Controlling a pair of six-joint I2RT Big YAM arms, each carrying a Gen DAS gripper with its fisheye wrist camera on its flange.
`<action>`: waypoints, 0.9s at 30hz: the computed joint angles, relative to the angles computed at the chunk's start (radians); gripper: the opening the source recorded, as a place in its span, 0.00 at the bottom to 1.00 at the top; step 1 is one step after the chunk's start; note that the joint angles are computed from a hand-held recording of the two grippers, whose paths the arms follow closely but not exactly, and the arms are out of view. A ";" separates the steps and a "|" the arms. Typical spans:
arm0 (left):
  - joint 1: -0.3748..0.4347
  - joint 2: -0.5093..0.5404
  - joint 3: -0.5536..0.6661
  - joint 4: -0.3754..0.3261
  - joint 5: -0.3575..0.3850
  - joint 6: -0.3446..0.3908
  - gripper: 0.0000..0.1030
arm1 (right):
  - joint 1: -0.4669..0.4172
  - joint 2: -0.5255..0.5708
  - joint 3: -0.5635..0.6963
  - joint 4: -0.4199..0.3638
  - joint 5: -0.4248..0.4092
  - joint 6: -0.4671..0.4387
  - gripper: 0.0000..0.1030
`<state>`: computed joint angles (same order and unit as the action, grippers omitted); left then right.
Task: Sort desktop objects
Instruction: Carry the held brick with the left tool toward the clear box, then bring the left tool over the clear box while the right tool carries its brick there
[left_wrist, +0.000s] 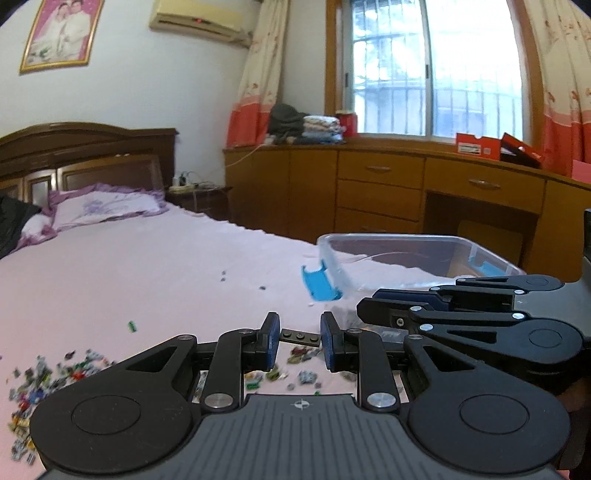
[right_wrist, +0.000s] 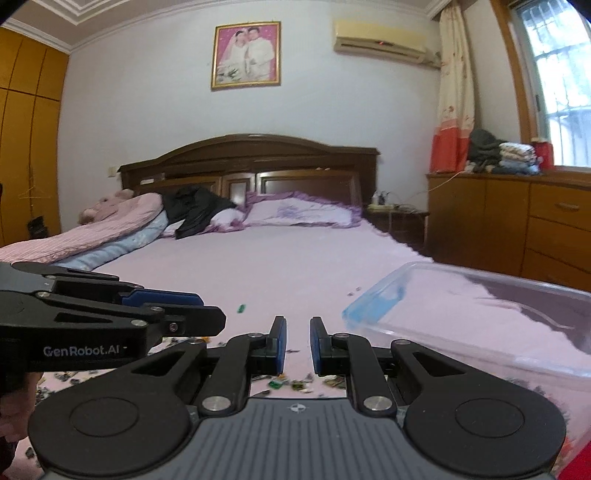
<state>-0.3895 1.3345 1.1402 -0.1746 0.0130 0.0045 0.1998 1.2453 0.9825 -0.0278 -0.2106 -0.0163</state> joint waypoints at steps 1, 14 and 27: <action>-0.003 0.008 0.009 0.001 0.001 0.006 0.24 | -0.006 -0.003 -0.003 0.004 0.001 -0.004 0.15; 0.023 -0.037 -0.045 -0.038 -0.060 -0.046 0.24 | -0.054 0.091 0.050 -0.264 -0.146 -0.131 0.21; 0.092 -0.104 -0.115 -0.118 -0.049 -0.103 0.24 | 0.062 0.133 0.027 -0.212 0.087 0.000 0.32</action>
<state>-0.2970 1.2301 1.0256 -0.2928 -0.0363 -0.0984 0.2621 1.3783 1.0091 -0.2398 -0.1239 -0.0167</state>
